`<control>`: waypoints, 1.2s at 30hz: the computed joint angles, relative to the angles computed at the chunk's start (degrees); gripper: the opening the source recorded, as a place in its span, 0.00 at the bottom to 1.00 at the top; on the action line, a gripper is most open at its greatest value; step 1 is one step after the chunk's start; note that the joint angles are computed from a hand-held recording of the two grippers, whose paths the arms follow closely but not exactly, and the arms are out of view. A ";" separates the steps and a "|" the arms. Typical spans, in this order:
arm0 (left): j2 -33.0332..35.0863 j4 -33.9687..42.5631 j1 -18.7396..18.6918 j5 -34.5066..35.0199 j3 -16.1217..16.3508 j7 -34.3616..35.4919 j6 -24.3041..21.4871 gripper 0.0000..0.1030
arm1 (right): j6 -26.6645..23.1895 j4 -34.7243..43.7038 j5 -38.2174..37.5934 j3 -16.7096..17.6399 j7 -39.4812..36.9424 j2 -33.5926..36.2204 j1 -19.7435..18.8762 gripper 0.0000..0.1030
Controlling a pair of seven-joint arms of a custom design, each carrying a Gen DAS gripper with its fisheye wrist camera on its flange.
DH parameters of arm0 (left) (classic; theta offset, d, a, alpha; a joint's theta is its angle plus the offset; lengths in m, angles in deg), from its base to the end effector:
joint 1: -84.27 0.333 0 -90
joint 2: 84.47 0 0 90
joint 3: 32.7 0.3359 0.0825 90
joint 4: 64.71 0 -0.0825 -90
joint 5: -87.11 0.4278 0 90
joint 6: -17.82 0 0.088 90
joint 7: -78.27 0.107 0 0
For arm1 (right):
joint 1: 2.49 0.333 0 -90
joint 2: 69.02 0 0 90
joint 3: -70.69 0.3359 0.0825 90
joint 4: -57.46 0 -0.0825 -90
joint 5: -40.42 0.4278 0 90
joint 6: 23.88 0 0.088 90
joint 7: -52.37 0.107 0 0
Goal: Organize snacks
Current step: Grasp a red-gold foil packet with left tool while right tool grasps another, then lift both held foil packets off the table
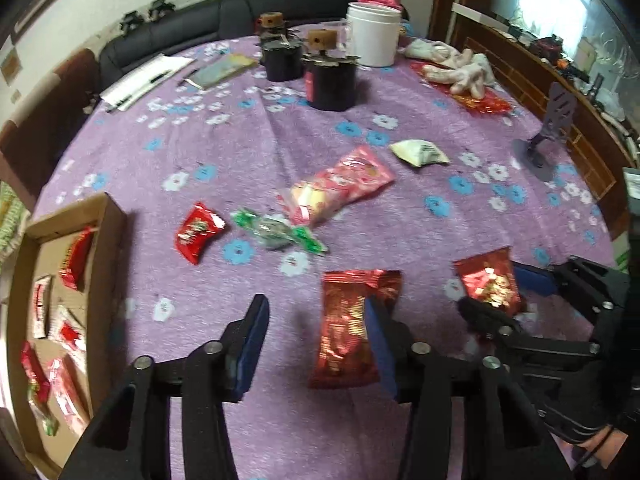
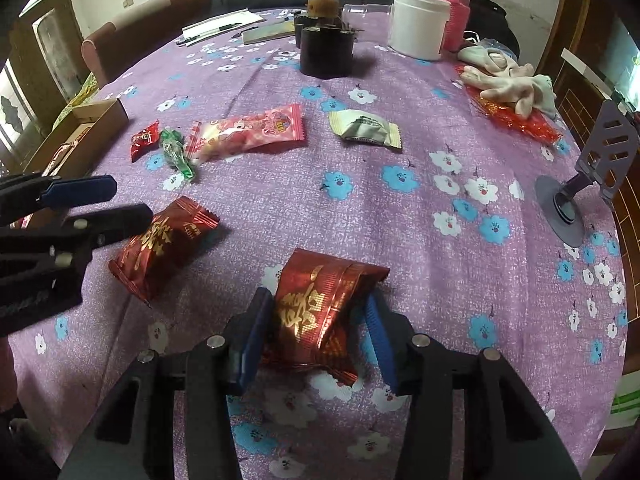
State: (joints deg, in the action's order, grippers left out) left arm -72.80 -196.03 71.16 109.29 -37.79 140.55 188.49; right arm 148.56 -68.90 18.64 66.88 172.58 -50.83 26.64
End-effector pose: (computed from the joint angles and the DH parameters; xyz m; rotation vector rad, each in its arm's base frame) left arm 0.5579 -0.2106 0.2973 -1.7673 2.1493 -0.5571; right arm 0.5504 0.2913 0.2691 -2.1682 1.6191 -0.4050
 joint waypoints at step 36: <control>1.70 -1.14 -4.80 16.67 4.70 -19.20 2.45 0.39 | 4.12 -3.57 -7.27 -5.83 9.33 -1.67 5.48 0.40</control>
